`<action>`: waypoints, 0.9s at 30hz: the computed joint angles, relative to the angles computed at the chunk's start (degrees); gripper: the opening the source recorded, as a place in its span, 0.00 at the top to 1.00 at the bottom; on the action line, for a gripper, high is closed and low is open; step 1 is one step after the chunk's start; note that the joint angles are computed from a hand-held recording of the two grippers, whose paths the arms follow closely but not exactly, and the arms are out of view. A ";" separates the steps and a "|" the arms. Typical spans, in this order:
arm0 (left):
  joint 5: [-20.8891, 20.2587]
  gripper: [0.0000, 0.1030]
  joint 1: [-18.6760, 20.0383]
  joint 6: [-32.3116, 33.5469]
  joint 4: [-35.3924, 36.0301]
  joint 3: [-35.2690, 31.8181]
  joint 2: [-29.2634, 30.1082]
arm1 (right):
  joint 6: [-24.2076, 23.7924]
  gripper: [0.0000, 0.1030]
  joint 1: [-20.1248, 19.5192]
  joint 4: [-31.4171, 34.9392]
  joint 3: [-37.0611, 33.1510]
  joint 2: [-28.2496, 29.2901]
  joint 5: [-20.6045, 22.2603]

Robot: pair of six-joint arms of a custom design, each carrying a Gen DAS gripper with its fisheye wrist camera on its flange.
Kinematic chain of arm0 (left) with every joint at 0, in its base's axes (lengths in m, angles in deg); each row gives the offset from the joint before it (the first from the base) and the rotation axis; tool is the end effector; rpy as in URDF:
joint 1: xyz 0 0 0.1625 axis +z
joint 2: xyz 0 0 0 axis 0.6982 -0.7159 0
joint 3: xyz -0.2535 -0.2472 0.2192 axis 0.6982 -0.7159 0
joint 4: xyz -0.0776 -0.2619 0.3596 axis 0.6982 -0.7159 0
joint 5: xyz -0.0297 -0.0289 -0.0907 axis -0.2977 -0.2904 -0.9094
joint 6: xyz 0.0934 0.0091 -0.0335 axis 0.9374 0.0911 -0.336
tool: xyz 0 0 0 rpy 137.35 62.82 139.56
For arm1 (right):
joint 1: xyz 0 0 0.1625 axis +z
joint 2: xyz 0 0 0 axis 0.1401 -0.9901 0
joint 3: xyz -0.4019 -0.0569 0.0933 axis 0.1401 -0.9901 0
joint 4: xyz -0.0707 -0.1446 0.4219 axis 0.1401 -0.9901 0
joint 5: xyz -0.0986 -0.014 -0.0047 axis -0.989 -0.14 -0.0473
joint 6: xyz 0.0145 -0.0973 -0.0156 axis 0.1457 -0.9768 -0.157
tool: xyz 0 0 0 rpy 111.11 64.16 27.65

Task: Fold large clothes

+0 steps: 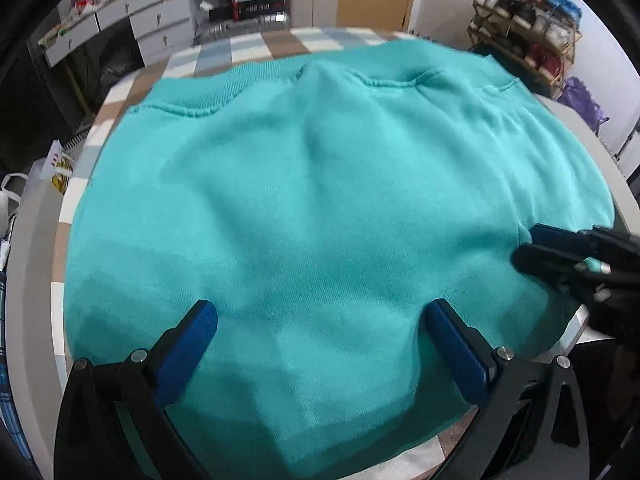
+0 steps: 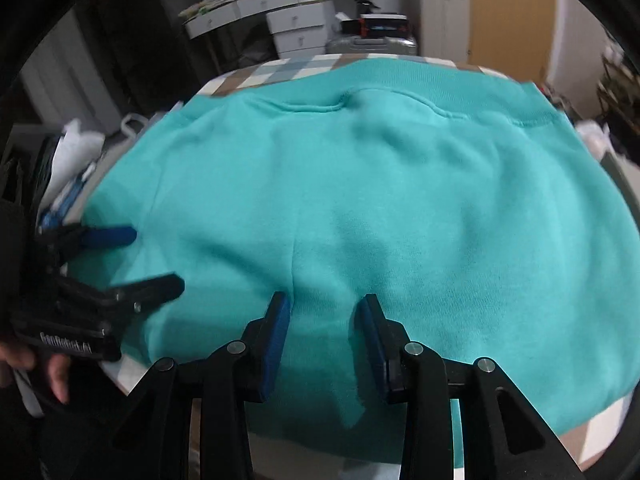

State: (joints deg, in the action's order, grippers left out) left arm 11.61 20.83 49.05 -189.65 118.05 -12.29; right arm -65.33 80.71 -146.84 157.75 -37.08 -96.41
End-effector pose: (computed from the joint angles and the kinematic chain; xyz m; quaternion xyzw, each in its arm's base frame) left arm -0.1054 -0.7189 0.0929 0.0787 0.9016 -0.2498 0.3443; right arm 0.0914 -0.7163 0.1405 0.3264 -0.9141 0.1357 0.1988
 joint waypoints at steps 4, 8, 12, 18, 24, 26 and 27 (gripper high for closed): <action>-2.05 0.01 0.22 -0.92 -1.47 0.79 -1.37 | 0.31 0.65 0.51 0.59 -0.04 -4.00 -0.71; -0.52 0.01 0.54 -1.24 0.56 -1.36 0.14 | -1.74 0.60 0.17 1.62 -3.66 -4.05 -8.07; 0.48 0.01 -0.11 -1.87 0.60 -0.74 0.26 | -1.63 0.62 -1.88 3.92 -9.86 0.17 -16.04; 13.82 0.01 -3.02 7.76 -7.85 -0.41 3.83 | -6.66 0.59 -0.98 -1.37 -9.37 2.80 -20.06; 12.37 0.00 -2.17 4.83 -3.65 -0.63 2.85 | -1.85 0.62 0.29 7.88 -4.46 -4.31 -6.64; 7.52 0.01 -0.69 -0.06 -0.55 -0.49 0.80 | -3.56 0.62 1.20 8.74 -2.86 -4.06 -6.06; 6.56 0.01 -0.31 -0.16 -0.73 -0.20 0.33 | -4.47 0.62 1.58 8.31 -2.66 -2.77 -7.75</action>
State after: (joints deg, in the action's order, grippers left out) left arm 18.17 20.51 48.89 -190.37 117.85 -11.96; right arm -69.79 82.30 -138.53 155.09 -39.86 -104.15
